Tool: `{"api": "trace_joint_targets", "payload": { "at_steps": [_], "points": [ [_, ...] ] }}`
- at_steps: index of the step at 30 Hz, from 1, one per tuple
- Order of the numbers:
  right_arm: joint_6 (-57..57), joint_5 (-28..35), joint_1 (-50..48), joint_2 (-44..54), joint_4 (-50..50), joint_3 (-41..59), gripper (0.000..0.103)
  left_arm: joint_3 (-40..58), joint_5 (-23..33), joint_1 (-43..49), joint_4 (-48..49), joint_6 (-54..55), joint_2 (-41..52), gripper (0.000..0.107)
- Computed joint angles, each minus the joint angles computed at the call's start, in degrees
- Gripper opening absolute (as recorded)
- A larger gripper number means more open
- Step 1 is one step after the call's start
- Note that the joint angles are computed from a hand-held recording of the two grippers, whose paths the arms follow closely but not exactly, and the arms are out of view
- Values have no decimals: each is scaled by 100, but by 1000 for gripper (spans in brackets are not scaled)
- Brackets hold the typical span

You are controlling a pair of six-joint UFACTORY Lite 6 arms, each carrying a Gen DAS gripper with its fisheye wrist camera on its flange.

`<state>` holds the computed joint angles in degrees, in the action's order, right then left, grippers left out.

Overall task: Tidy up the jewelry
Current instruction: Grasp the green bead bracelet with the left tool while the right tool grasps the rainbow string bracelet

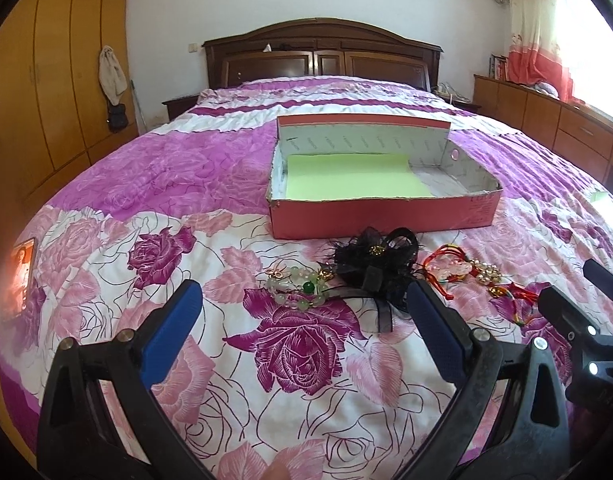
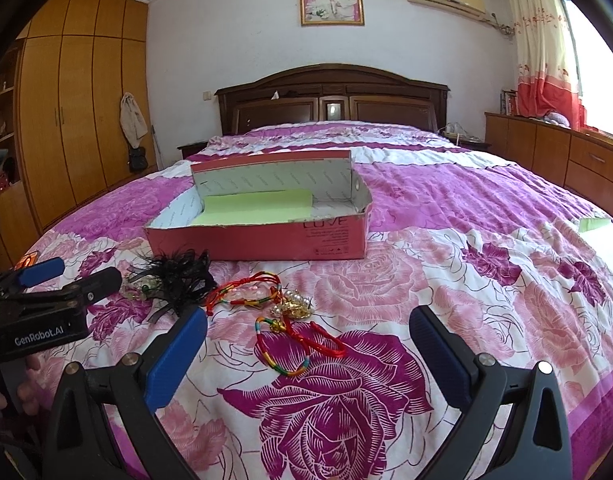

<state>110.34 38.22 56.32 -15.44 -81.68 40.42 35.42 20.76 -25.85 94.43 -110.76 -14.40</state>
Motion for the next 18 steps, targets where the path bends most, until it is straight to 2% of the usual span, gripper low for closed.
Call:
{"api": "trace_joint_targets", "payload": {
  "at_steps": [5,10,15,18],
  "points": [
    [-789,-421,-356,-197,687,77,103,107,-471,355,-669,808,-19,96],
    [-1488,-868,-852,-228,1406,133,102,158,-829,662,-1816,2145,31,95],
    [-2370,-1367,-1354,-71,2303,224,83,198,-1096,884,-2844,3175,115,95],
    [-3318,-1751,-1611,131,3195,344,68,282,-1258,1053,-3870,4240,215,95]
  ]
}}
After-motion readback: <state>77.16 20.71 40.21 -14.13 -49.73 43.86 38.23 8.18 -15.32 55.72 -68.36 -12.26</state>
